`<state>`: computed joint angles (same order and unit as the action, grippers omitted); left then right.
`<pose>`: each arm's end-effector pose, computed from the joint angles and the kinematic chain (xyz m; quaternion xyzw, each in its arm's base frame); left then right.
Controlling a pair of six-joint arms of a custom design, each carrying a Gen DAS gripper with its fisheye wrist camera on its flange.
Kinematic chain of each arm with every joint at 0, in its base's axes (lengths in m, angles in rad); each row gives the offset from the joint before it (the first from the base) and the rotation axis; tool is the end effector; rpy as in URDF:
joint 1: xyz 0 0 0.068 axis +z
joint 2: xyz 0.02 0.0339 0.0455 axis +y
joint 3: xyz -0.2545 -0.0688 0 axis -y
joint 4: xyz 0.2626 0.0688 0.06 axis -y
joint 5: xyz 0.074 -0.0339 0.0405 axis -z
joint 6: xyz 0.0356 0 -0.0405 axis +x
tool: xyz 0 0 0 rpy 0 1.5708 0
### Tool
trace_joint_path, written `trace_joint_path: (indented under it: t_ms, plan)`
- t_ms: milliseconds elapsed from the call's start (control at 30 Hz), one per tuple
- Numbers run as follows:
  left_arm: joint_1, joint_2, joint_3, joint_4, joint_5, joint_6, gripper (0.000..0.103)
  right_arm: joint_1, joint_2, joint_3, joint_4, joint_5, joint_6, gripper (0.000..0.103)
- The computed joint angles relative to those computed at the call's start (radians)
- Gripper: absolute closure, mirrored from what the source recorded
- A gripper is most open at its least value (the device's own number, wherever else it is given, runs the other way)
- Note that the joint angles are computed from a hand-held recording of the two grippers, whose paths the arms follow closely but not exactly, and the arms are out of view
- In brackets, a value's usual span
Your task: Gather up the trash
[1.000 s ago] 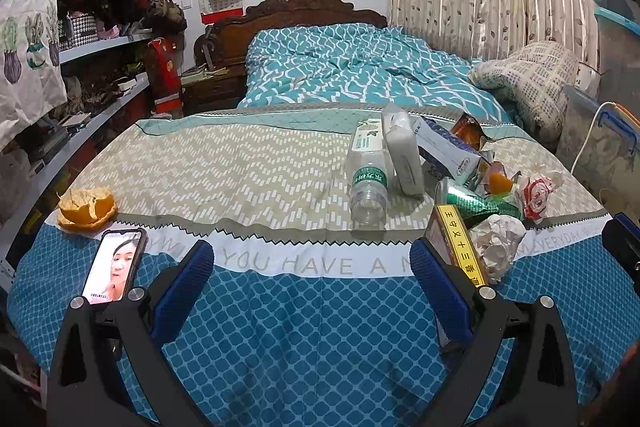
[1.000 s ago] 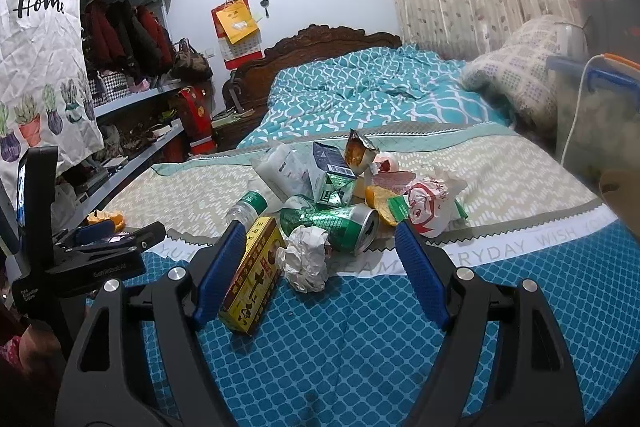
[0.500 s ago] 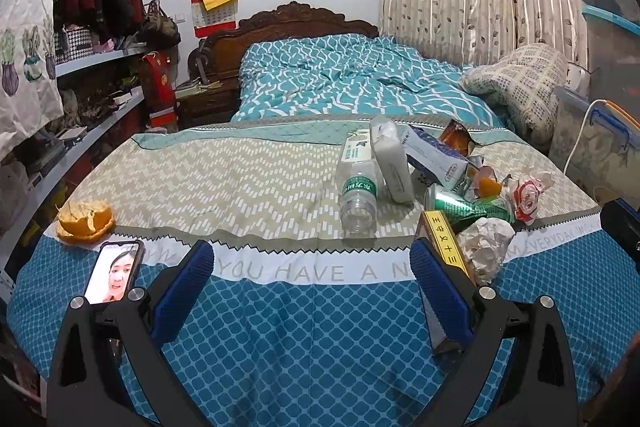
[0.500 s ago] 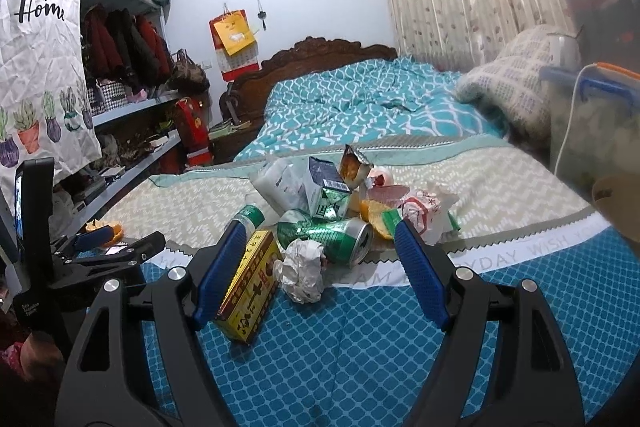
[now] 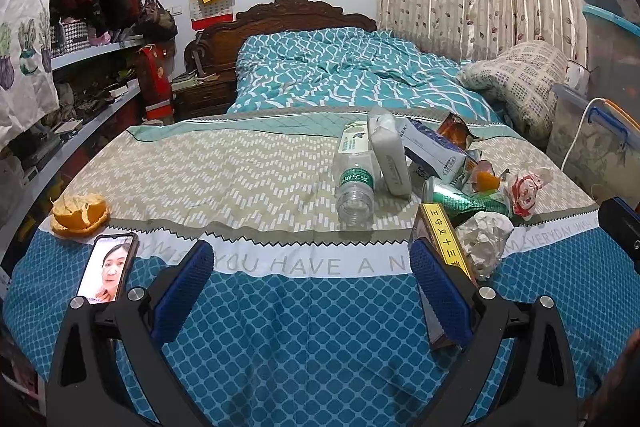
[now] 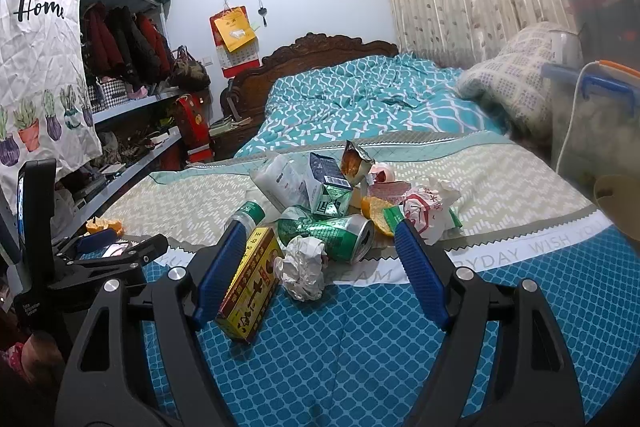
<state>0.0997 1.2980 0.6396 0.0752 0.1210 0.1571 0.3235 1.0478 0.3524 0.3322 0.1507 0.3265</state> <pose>0.2861 0.0243 0.1852 0.0539 0.8777 0.0078 0.4760 0.2245 0.0696 0.1730 0.0440 0.8208 0.1221 0.5563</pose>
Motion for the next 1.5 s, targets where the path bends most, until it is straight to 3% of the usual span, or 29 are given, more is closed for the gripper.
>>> trace_joint_path:
  t_ms: [267, 533, 733, 900, 967, 1067, 1133, 1400, 1500]
  plan:
    - [0.009, 0.033, 0.030, -0.040, 0.026, -0.020, 0.009, 0.005, 0.040, 0.011, 0.006, -0.010, 0.003, 0.027]
    - [-0.017, 0.083, 0.082, -0.124, 0.110, 0.003, 0.009, -0.053, 0.172, 0.073, -0.026, -0.122, 0.032, 0.042]
    - [-0.073, 0.157, 0.139, -0.201, 0.163, 0.035, 0.009, -0.094, 0.237, 0.094, -0.030, -0.177, 0.064, 0.042]
    - [-0.130, 0.212, 0.158, -0.191, 0.161, 0.044, 0.010, -0.100, 0.259, 0.101, -0.028, -0.181, 0.069, 0.041]
    - [-0.137, 0.238, 0.174, -0.194, 0.160, 0.047, 0.020, -0.103, 0.268, 0.108, -0.030, -0.186, 0.067, 0.041]
    - [-0.132, 0.286, 0.209, -0.220, 0.172, 0.051, 0.044, -0.107, 0.296, 0.132, -0.040, -0.208, 0.055, 0.041]
    - [-0.119, 0.311, 0.231, -0.243, 0.183, 0.059, 0.072, -0.109, 0.334, 0.163, -0.051, -0.234, 0.041, 0.041]
    - [-0.055, 0.316, 0.238, -0.246, 0.216, 0.070, 0.076, -0.103, 0.565, 0.354, -0.099, -0.331, 0.007, 0.033]
    - [-0.037, 0.316, 0.245, -0.262, 0.235, 0.076, 0.077, -0.100, 0.657, 0.436, -0.125, -0.350, 0.010, 0.035]
